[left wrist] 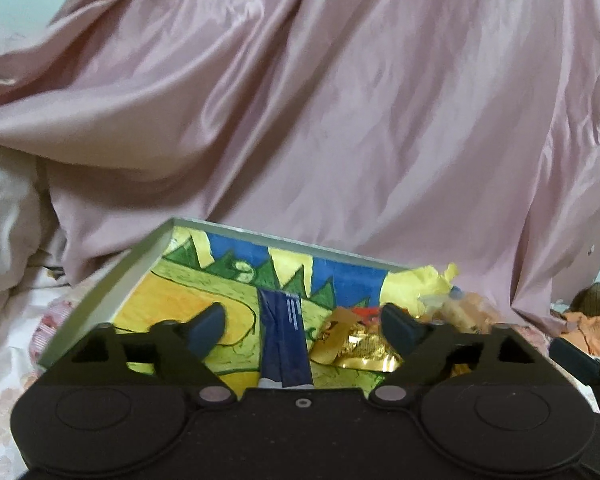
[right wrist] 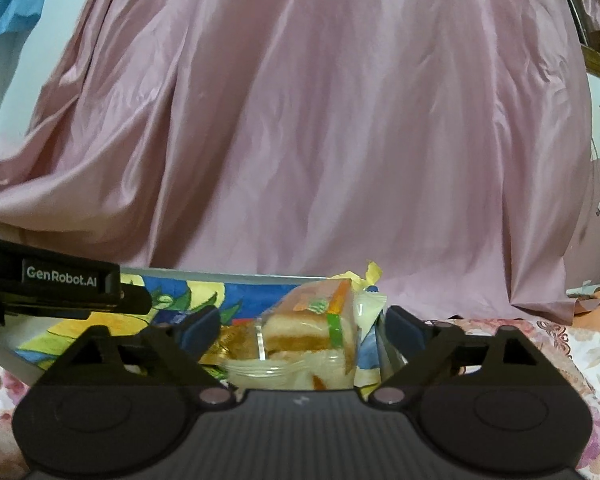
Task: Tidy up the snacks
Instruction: 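Lower the duck bag with left gripper while right gripper lowers bread bag into tray, open both, then move both tools back from the tray to the remaining snacks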
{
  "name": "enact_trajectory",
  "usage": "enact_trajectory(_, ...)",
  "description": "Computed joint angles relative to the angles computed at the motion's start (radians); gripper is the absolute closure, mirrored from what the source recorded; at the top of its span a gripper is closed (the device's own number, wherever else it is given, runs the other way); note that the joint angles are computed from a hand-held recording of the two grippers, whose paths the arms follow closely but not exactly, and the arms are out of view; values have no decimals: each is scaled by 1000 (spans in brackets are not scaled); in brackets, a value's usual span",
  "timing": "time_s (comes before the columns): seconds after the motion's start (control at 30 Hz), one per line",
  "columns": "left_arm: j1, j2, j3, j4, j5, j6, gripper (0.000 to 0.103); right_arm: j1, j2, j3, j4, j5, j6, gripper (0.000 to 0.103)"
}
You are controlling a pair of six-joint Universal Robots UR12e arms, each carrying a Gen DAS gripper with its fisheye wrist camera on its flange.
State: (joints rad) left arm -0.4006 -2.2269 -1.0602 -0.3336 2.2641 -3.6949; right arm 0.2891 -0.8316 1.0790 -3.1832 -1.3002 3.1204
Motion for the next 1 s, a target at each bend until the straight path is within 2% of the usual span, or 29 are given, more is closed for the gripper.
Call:
enact_trajectory(0.07, -7, 3, 1, 6, 30, -1, 3, -2, -11, 16, -20, -5, 8, 4)
enact_trajectory(0.13, -13, 9, -4, 20, 48, 2, 1, -4, -21, 31, -43, -5, 24, 2)
enact_trajectory(0.3, -29, 32, -27, 54, 75, 19, 1, -9, -54, 80, -109, -9, 61, 0)
enact_trajectory(0.63, -71, 101, -128, 129, 152, 82, 1, -4, -137, 196, -242, -34, 54, 0)
enact_trajectory(1.0, -100, 196, -289, 174, 179, 53, 1, 5, -230, 338, -301, -48, 11, 0)
